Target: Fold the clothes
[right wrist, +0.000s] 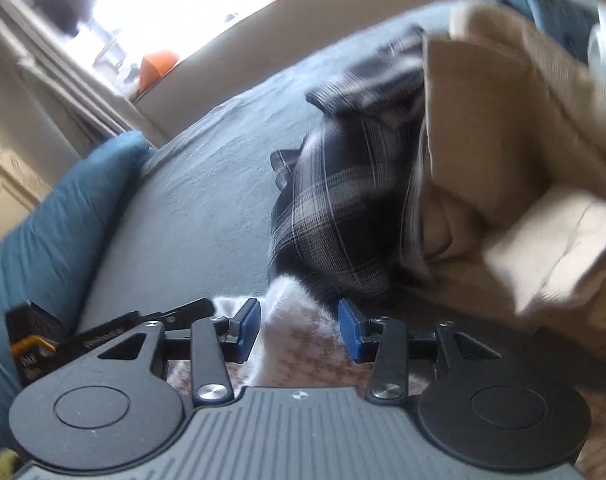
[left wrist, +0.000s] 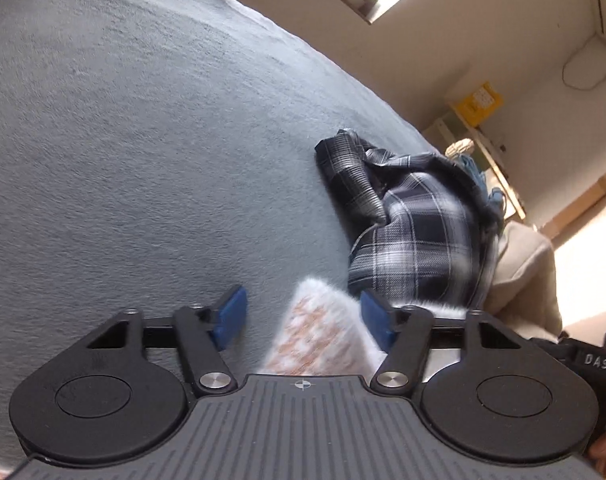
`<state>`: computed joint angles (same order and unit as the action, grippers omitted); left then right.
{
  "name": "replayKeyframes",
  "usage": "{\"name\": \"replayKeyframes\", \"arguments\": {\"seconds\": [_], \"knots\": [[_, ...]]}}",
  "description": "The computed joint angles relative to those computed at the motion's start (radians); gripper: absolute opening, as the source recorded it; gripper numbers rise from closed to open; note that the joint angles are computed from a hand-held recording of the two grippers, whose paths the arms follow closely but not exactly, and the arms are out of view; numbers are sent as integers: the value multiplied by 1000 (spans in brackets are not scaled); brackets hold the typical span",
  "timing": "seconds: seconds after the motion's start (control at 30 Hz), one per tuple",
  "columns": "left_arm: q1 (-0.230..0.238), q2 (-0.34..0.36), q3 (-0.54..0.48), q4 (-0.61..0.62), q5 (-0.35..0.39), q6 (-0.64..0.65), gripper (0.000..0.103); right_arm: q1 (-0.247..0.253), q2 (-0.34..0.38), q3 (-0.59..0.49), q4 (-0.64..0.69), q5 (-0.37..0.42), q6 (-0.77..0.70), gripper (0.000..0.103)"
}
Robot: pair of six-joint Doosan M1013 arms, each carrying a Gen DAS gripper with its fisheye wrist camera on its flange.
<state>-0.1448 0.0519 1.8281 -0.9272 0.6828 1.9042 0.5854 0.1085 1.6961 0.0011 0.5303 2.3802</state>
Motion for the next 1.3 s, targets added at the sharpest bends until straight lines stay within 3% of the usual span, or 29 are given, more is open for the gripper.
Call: {"name": "replayKeyframes", "arguments": {"seconds": [0.23,0.33,0.53,0.8,1.03,1.3], "knots": [[-46,-9,-3,80,-66,-43,18,6,16,-20,-29,26,4,38],[-47,-26,13,48,-95,-1,13,14,7,-17,-61,20,19,29],[-41,-82,48,-71,-109,210,10,33,-17,-6,-113,15,18,22],[-23,-167,83,-111,-41,441,9,76,-62,2,-161,73,-54,18],[-59,-270,144,25,-8,725,9,166,-97,16,-289,183,-155,12],[-95,-327,217,140,-30,774,9,281,-97,63,-534,314,-165,10]]}}
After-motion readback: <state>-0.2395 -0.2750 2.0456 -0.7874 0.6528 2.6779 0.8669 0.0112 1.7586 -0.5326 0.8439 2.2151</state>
